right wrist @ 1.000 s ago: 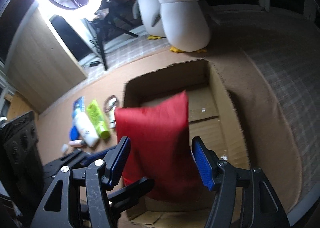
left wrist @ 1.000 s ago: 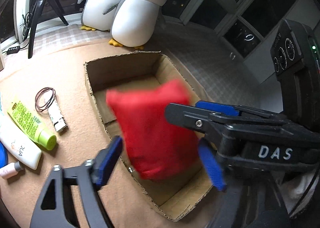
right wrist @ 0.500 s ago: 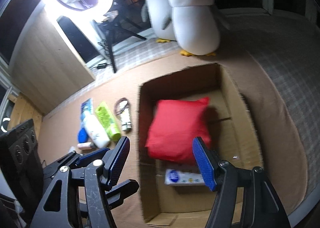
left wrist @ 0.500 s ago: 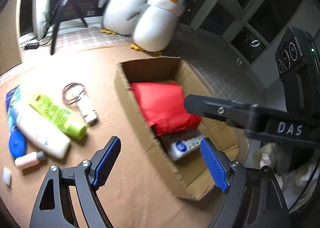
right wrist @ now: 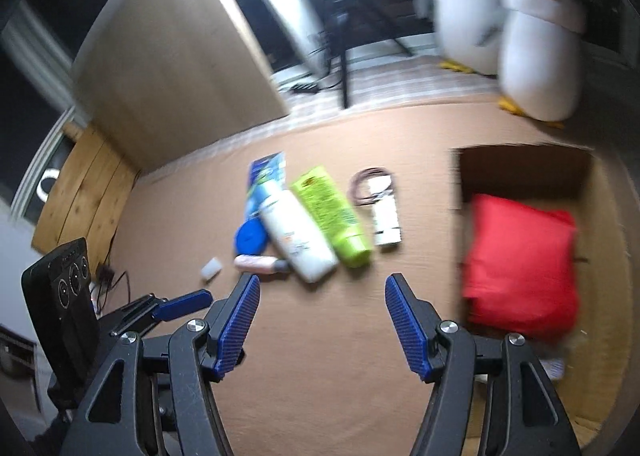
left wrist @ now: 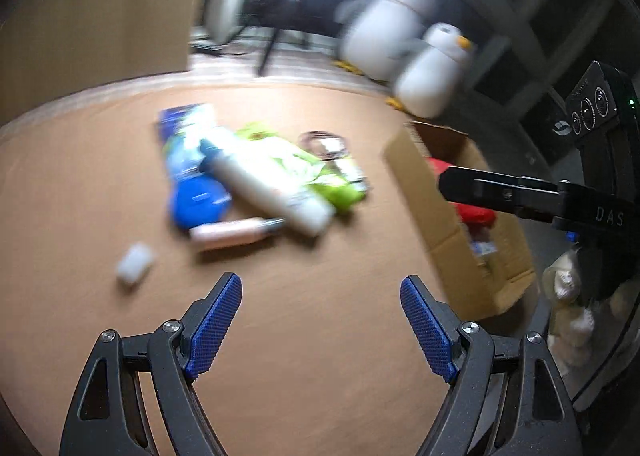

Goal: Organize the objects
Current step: 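Return the left tool from the box toward the remaining items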

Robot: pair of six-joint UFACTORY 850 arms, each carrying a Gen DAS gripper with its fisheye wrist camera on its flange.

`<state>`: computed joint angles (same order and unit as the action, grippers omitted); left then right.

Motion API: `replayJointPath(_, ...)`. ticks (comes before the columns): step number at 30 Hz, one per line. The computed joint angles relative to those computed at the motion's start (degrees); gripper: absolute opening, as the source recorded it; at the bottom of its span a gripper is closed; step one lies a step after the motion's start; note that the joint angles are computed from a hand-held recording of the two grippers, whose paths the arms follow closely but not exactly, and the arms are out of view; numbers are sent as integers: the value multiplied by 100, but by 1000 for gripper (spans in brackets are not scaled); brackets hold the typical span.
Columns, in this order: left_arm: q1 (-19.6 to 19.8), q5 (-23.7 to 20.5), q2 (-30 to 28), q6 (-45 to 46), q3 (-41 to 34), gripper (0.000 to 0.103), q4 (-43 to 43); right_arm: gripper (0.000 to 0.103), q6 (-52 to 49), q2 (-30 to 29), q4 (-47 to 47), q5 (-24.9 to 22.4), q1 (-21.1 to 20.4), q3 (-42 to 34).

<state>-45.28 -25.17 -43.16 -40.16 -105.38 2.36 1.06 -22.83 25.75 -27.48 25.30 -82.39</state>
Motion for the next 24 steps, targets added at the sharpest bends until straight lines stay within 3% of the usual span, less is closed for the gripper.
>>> replayJointPath(4,149,337,599,-577,1020,84,273,61,-436,-509,232,-376,199,-616)
replayJointPath(10,269,620,1139,-1167,1916,84,625,61,-772,-1344,612,-1071,319,-1627)
replayJointPath(17,356,766,1482,-1679,2451,84,901,57,-423,-2241,110,-1701,496,-2790)
replayJointPath(24,431,835,1675,-1772,2758,84,923,55,-57,-2775,-331,-1991,569,-3450)
